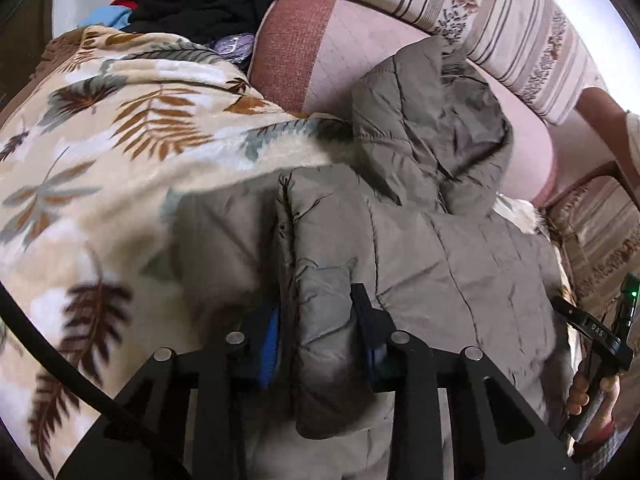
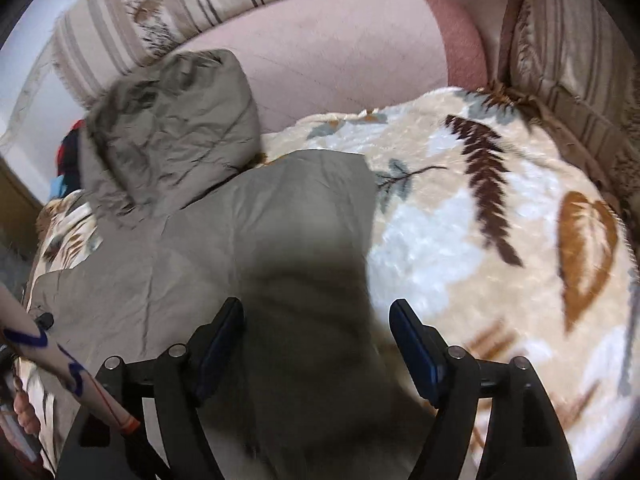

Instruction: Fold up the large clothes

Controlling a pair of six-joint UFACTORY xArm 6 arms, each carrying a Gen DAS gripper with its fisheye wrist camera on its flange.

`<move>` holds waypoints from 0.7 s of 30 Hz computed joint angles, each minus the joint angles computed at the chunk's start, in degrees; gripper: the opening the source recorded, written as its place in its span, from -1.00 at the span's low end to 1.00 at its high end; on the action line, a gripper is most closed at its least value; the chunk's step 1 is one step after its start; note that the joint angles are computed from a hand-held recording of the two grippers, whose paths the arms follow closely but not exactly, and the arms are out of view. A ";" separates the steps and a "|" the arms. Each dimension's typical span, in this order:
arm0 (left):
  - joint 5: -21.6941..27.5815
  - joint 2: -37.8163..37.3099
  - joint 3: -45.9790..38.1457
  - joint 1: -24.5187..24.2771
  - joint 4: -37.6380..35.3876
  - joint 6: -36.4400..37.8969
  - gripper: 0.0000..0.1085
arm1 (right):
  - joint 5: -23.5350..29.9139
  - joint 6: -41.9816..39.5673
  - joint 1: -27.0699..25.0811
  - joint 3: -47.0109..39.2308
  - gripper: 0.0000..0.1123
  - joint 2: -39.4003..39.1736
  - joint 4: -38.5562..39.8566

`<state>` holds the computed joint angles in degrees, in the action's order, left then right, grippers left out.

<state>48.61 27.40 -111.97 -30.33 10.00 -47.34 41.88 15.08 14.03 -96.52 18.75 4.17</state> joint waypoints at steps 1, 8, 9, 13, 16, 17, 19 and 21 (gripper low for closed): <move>-0.52 -1.42 2.28 -0.28 0.49 -0.22 -0.41 | -1.11 -0.43 -0.01 3.66 0.46 -3.04 -0.95; 4.62 -3.62 4.65 -0.81 2.92 -4.50 0.30 | -1.57 2.55 -1.24 15.84 0.47 -13.81 -6.58; 4.04 -5.17 6.27 -0.87 2.86 -4.92 0.30 | -1.88 2.65 -1.64 17.94 0.47 -15.86 -6.12; 7.51 -9.70 9.27 -2.25 8.11 -6.46 0.42 | -2.23 1.38 -2.97 25.07 0.47 -22.68 -4.61; 11.10 -13.20 12.72 -3.96 13.15 -7.51 0.44 | -1.85 0.85 -4.43 31.82 0.48 -28.53 -3.66; 11.50 -14.73 14.89 -4.47 13.96 -7.68 0.44 | -1.57 0.73 -5.04 34.21 0.48 -30.52 -3.43; 10.97 -17.79 19.73 -5.29 14.20 -8.20 0.44 | -0.57 0.59 -6.10 39.00 0.48 -34.53 -3.43; 8.56 -21.67 26.08 -6.17 13.19 -8.95 0.44 | 0.79 -0.05 -6.83 43.43 0.48 -38.25 -3.31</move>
<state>57.17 5.73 -85.89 -36.50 23.19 -56.29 42.67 15.03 7.20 -53.09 -19.50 0.87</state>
